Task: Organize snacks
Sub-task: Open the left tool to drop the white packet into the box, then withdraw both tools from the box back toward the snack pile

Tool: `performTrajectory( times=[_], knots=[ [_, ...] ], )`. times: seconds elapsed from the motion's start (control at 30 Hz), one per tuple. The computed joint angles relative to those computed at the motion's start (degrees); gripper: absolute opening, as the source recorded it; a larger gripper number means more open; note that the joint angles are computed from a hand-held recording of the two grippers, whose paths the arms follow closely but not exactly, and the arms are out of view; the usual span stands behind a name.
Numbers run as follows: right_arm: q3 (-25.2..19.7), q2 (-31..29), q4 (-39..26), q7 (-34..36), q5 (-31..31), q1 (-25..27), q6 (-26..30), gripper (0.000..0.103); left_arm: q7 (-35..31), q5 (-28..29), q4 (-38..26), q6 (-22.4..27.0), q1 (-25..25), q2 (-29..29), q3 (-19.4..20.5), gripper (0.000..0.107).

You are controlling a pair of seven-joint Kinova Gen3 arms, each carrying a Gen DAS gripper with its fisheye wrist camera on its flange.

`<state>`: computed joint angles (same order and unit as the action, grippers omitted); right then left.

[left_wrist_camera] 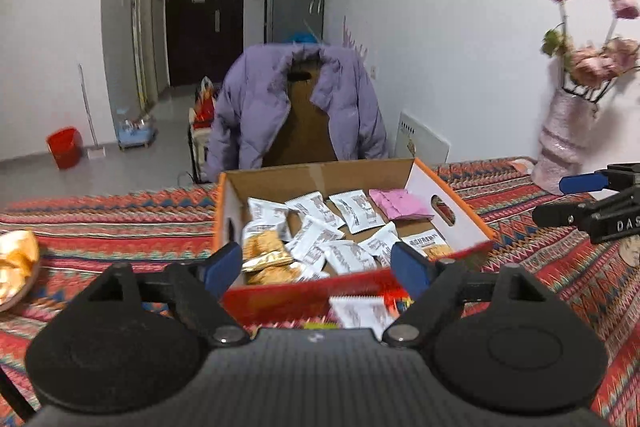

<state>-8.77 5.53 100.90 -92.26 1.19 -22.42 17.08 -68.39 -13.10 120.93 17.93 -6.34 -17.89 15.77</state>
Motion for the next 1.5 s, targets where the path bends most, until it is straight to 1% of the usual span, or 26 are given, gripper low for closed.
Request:
performTrajectory(
  times=[0.03, 0.07, 0.1, 0.13, 0.2, 0.23, 0.27, 0.3, 0.33, 0.37, 0.43, 0.5, 0.57, 0.63, 0.67, 0.73, 0.8, 0.83, 0.9, 1.0, 1.1, 1.2, 1.33, 1.4, 1.5],
  knots=[
    [-0.56, -1.75, 1.89, -2.33, 1.83, -0.1, -1.16, 0.091, -1.28, 1.03, 1.2, 0.55, 1.09, -2.65, -1.01, 0.087],
    [-2.18, -3.38, 3.61, -4.66, 3.83, 0.72, -2.06, 0.092, -2.34, 2.01, 2.53, 0.42, 1.12, -5.21, -1.23, 0.088],
    [-4.84, -5.22, 5.51, -6.99, 5.73, 2.6, -3.04, 0.095, -2.47, 2.05, 3.79, 0.85, 2.21, -7.87, -2.02, 0.09],
    [-7.49, -7.07, 7.63, -9.32, 7.41, 4.6, -4.56, 0.099, -1.67, 1.16, 5.05, 1.54, 3.4, -10.52, -2.49, 0.092],
    [-12.33, -11.27, 12.22, -13.98, 10.16, 8.08, -7.54, 0.102, 1.92, -2.99, 7.39, 4.09, 7.65, -15.83, -3.72, 0.096],
    [-13.5, -13.19, 14.28, -16.31, 11.18, 8.57, -8.79, 0.102, 3.39, -4.67, 8.73, 4.72, 8.59, -18.49, -3.37, 0.096],
    [-13.76, -15.25, 16.4, -18.64, 12.13, 8.0, -9.75, 0.102, 4.2, -5.42, 9.65, 6.28, 8.61, -21.14, -2.0, 0.096],
    [-14.07, -17.0, 18.04, -20.97, 13.31, 7.57, -10.21, 0.102, 4.22, -5.23, 10.72, 6.92, 7.56, -23.8, -0.12, 0.096],
    [-15.41, -19.28, 20.16, -23.3, 14.12, 8.2, -11.05, 0.102, 4.36, -4.87, 11.71, 7.6, 6.78, -26.45, 1.33, 0.096],
    [-16.59, -20.97, 21.59, -25.63, 15.52, 8.73, -11.41, 0.102, 5.42, -5.11, 12.38, 9.22, 7.07, -29.1, 2.75, 0.097],
    [-21.41, -25.66, 25.22, -30.04, 16.45, 12.53, -12.86, 0.102, 5.44, -3.02, 13.42, 11.86, 5.89, -34.41, 5.85, 0.098],
    [-25.43, -30.22, 28.1, -31.43, 14.63, 15.62, -13.68, 0.103, 2.55, 1.64, 14.03, 14.11, 2.86, -39.51, 8.79, 0.099],
    [-29.98, -35.09, 30.63, -31.97, 11.92, 18.92, -13.2, 0.103, -0.24, 6.3, 14.14, 17.6, 1.03, -44.22, 10.58, 0.099],
    [-32.87, -38.48, 32.52, -31.29, 10.12, 20.26, -12.12, 0.103, -2.52, 10.96, 14.41, 20.92, 0.5, -47.92, 10.87, 0.1],
    [-34.75, -40.03, 33.02, -31.16, 9.0, 21.06, -10.57, 0.103, -3.55, 12.92, 14.35, 22.93, 0.35, -49.43, 10.79, 0.1],
    [-36.53, -41.97, 33.34, -30.76, 6.64, 20.9, -7.03, 0.103, -4.66, 14.43, 14.4, 26.04, 0.66, -51.13, 11.16, 0.1],
    [-38.11, -43.97, 34.05, -30.64, 4.06, 20.74, -4.7, 0.103, -5.1, 15.24, 14.26, 28.03, -0.51, -52.59, 12.6, 0.1],
    [-38.54, -44.88, 34.7, -30.6, 2.86, 20.31, -4.57, 0.103, -5.3, 15.68, 14.13, 28.9, -1.04, -53.34, 13.26, 0.1],
    [-38.48, -45.81, 36.01, -30.25, 0.72, 18.28, -4.8, 0.103, -6.02, 16.47, 14.44, 29.18, -1.08, -54.38, 13.12, 0.1],
    [-38.62, -46.18, 37.04, -29.02, -0.89, 17.1, -5.75, 0.103, -6.75, 17.8, 14.87, 28.95, -0.73, -54.25, 10.93, 0.1],
    [-38.73, -45.07, 36.73, -27.37, -1.32, 17.8, -6.39, 0.103, -7.28, 18.23, 15.23, 28.05, -1.61, -53.13, 9.57, 0.1],
    [-38.82, -42.8, 36.56, -26.06, -1.73, 18.07, -8.02, 0.103, -7.45, 18.45, 15.75, 27.08, -2.53, -52.47, 9.13, 0.1],
    [-38.42, -37.46, 36.7, -24.2, -1.75, 18.27, -12.2, 0.103, -7.5, 19.07, 16.75, 25.25, -2.59, -49.49, 7.85, 0.1],
    [-39.69, -34.25, 35.88, -22.95, -1.21, 19.95, -13.28, 0.103, -7.53, 18.88, 17.2, 24.06, -3.08, -47.97, 8.05, 0.1],
    [-43.08, -28.59, 34.37, -20.1, 0.36, 23.79, -15.43, 0.103, -7.75, 18.32, 18.29, 21.03, -3.68, -45.09, 8.12, 0.1]
  ],
)
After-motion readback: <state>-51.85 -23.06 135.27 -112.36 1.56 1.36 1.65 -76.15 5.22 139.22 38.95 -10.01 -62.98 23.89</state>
